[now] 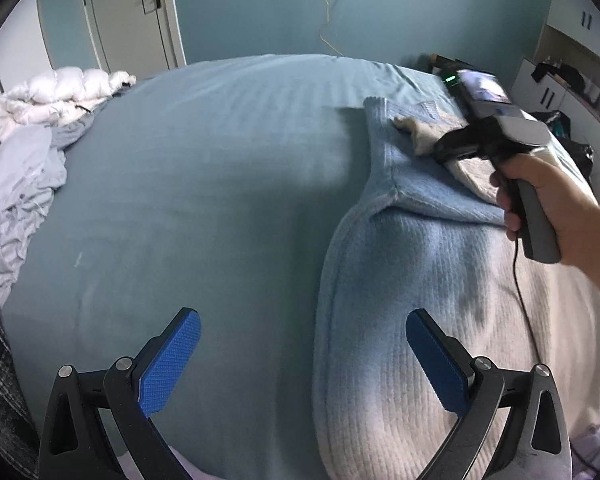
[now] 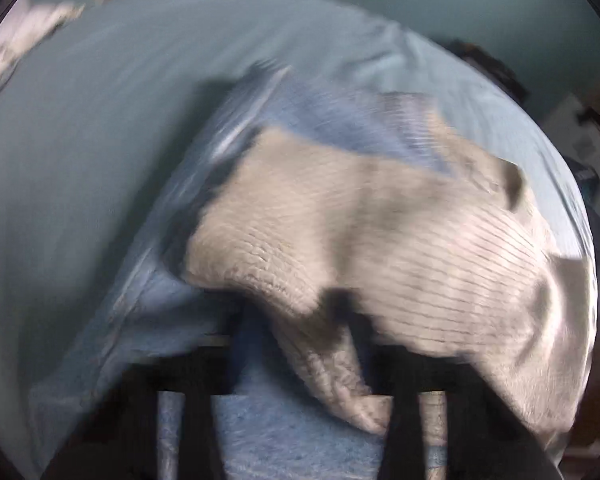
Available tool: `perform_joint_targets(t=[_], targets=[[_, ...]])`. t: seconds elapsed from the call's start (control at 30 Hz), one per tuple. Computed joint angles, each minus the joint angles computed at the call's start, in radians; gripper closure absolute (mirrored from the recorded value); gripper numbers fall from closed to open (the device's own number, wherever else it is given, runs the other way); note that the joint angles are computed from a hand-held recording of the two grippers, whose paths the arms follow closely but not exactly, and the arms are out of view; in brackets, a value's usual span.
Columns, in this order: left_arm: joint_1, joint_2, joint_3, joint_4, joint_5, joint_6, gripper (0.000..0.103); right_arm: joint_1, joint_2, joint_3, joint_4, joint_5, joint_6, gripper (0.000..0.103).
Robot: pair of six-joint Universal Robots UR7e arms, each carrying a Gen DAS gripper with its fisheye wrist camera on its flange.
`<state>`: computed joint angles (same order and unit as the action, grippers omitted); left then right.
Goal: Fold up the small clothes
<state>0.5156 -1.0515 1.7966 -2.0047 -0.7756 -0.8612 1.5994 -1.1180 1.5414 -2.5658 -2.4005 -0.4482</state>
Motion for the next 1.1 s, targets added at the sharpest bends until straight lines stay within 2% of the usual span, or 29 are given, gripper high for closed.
perform_joint_targets(t=[0.03,0.17,0.2,0.33,0.37,0.4,0.43,0.47,0.53,0.67,0.73,0.8,0.87,0.93,1.0,1.03,1.1], targets=[[0.003,-0.003,0.000,-0.005,-0.010,-0.001,0.000,-0.005,-0.033,0.016,-0.014,0.048,0.026,0.094],[-0.002,-0.018,0.008,-0.032,-0.013,-0.011,0.000,0.039,-0.106,0.085,-0.216,0.062,-0.031,0.094],[-0.005,-0.020,0.011,-0.039,-0.009,-0.011,0.000,0.054,-0.127,0.101,-0.233,0.075,-0.036,0.094],[-0.010,-0.013,0.007,-0.033,-0.002,-0.016,0.000,0.103,-0.206,0.139,-0.066,0.184,0.007,0.093],[-0.009,-0.007,0.004,-0.021,-0.004,-0.016,0.000,0.101,-0.210,0.130,0.034,0.212,0.053,0.088],[-0.009,-0.004,0.002,-0.013,-0.004,-0.016,0.000,0.095,-0.208,0.115,0.135,0.235,0.099,0.072],[-0.009,0.001,-0.002,0.001,-0.003,-0.019,0.000,0.077,-0.202,0.109,0.208,0.269,0.128,0.045],[-0.010,0.007,-0.007,0.015,-0.002,-0.022,0.000,0.061,-0.201,0.117,0.240,0.283,0.154,0.038],[-0.008,0.010,-0.010,0.022,-0.005,-0.016,0.000,0.050,-0.236,0.165,0.192,0.279,0.185,0.038],[-0.009,0.014,-0.010,0.010,-0.011,-0.002,0.000,-0.004,-0.365,0.212,0.119,0.359,0.205,0.037],[-0.006,0.019,-0.014,0.011,-0.011,0.004,0.000,-0.027,-0.425,0.222,0.071,0.316,0.166,0.029],[-0.002,0.024,-0.019,0.008,-0.017,0.012,0.000,-0.056,-0.469,0.232,-0.005,0.223,0.083,0.024],[-0.001,0.027,-0.022,0.004,-0.023,0.016,0.000,-0.104,-0.509,0.237,-0.068,0.127,-0.023,0.023],[-0.005,0.030,-0.021,0.002,-0.022,0.015,0.000,-0.163,-0.538,0.234,-0.092,0.064,-0.072,0.023],[-0.007,0.033,-0.021,0.006,-0.017,0.012,0.000,-0.238,-0.561,0.214,-0.049,0.025,-0.064,0.023],[-0.007,0.035,-0.023,0.010,-0.016,0.011,0.000,-0.281,-0.570,0.195,0.025,0.015,-0.020,0.024],[-0.006,0.043,-0.027,0.020,-0.014,0.009,0.000,-0.339,-0.583,0.165,0.139,0.054,0.053,0.024]])
